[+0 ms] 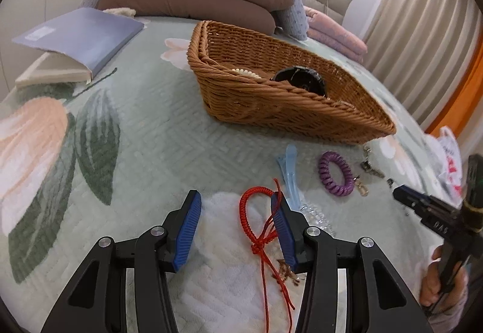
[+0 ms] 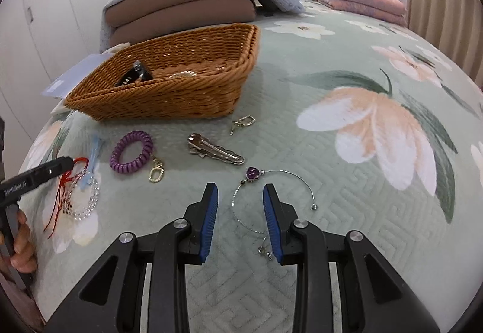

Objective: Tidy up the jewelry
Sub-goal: 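Grasp the red string bracelet with the left gripper while the right gripper grasps the silver bangle with purple stone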

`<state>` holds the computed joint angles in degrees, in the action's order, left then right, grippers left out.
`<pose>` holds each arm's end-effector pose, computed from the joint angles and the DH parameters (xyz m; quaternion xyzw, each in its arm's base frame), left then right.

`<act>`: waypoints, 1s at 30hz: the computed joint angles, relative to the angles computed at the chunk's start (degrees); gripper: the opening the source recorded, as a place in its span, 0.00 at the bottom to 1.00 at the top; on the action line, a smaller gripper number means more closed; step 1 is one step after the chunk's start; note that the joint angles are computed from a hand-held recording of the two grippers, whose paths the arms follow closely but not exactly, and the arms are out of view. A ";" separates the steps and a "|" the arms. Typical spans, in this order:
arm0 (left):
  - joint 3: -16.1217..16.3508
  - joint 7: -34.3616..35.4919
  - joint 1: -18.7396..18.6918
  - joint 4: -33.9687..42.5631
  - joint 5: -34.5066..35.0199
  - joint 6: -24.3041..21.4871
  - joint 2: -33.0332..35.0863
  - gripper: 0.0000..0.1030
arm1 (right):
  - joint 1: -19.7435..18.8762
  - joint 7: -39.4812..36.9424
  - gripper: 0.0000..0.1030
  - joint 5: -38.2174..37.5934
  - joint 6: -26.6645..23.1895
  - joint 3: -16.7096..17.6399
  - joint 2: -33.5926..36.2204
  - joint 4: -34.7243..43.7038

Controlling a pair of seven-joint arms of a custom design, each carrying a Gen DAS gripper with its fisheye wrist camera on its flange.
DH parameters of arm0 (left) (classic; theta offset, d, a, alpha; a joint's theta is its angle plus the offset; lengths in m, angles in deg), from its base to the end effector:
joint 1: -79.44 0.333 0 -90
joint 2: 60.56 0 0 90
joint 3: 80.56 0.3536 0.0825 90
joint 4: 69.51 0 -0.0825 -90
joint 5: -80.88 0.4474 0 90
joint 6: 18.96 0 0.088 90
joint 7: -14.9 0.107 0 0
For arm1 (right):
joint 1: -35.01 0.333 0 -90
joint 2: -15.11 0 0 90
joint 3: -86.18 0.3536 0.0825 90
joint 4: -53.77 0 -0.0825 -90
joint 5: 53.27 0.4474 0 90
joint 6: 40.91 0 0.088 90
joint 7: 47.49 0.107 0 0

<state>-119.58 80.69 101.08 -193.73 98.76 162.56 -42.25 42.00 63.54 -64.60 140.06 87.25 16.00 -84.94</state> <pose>0.6277 -0.2037 0.3574 -0.6243 0.6848 -0.3553 0.1225 0.5680 0.0982 0.3748 -0.6524 0.6706 -0.2068 0.2862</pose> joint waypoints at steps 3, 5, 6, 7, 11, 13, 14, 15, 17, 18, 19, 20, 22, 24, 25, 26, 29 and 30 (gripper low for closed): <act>5.47 -1.62 -5.34 -0.12 1.30 0.22 -1.34 0.48 | 0.02 3.34 0.33 -1.96 -1.85 -0.52 0.93 1.42; 5.49 -1.57 -5.34 -0.20 1.21 0.38 -1.37 0.47 | -0.28 4.17 0.33 -1.47 -2.49 -0.18 1.41 2.22; 5.01 -1.39 -4.82 -0.29 1.11 0.49 -1.31 0.47 | -0.41 4.31 0.33 -0.90 -3.08 0.11 1.86 2.92; 4.47 -1.23 -4.26 -0.32 1.04 0.52 -1.22 0.47 | -0.23 5.93 0.33 -2.21 -3.49 -0.18 2.24 3.51; 6.02 -1.83 -5.72 -0.30 1.80 0.58 -1.47 0.47 | 1.64 17.14 0.33 -13.53 -5.98 -2.72 3.90 6.51; 8.08 -2.51 -7.74 -0.40 2.43 0.67 -1.89 0.47 | 1.95 20.54 0.33 -17.65 -6.57 -3.18 4.60 7.56; 9.12 -2.85 -8.77 -0.38 2.78 0.64 -2.06 0.47 | 1.74 21.00 0.32 -18.39 -6.72 -2.98 4.83 7.81; 9.97 -3.10 -9.61 -0.41 3.08 0.67 -2.22 0.47 | 1.71 21.83 0.31 -19.60 -6.64 -3.02 4.89 7.88; 10.39 -3.18 -10.01 -0.51 3.29 0.75 -2.34 0.47 | 1.14 21.68 0.27 -19.98 -5.87 -2.49 4.87 7.61; 10.37 -3.17 -9.98 -0.59 3.33 0.81 -2.39 0.46 | 0.98 21.65 0.24 -20.23 -5.49 -2.34 4.82 7.42; 10.88 -3.38 -10.44 -0.59 3.50 0.82 -2.47 0.44 | 0.99 21.88 0.20 -20.89 -5.23 -2.35 4.74 7.29; 11.34 -3.55 -10.84 -0.64 3.66 0.91 -2.52 0.41 | 1.02 22.01 0.17 -21.54 -5.08 -2.34 4.73 7.27; 13.12 -4.24 -12.58 -0.53 4.30 0.74 -2.73 0.38 | 1.88 23.81 0.14 -25.18 -5.05 -3.04 4.60 7.33; 16.95 -5.67 -16.36 -0.39 5.72 0.46 -3.20 0.34 | 2.21 24.61 0.14 -27.79 -4.61 -3.05 4.37 7.12; 18.57 -6.38 -18.00 -0.42 6.38 0.41 -3.44 0.32 | 2.12 23.98 0.14 -28.12 -4.18 -2.73 4.20 6.84; 20.88 -7.28 -20.32 -0.30 7.54 0.17 -3.67 0.29 | 2.11 23.50 0.14 -28.50 -3.80 -2.49 4.10 6.66; 26.02 -9.72 -25.41 -0.09 10.89 -0.15 -4.09 0.15 | 1.05 18.14 0.14 -25.09 -1.80 -0.68 3.54 5.31; 27.04 -9.95 -26.57 -0.01 12.21 -0.19 -4.15 0.11 | 0.16 14.69 0.13 -22.20 -0.66 0.63 3.33 4.62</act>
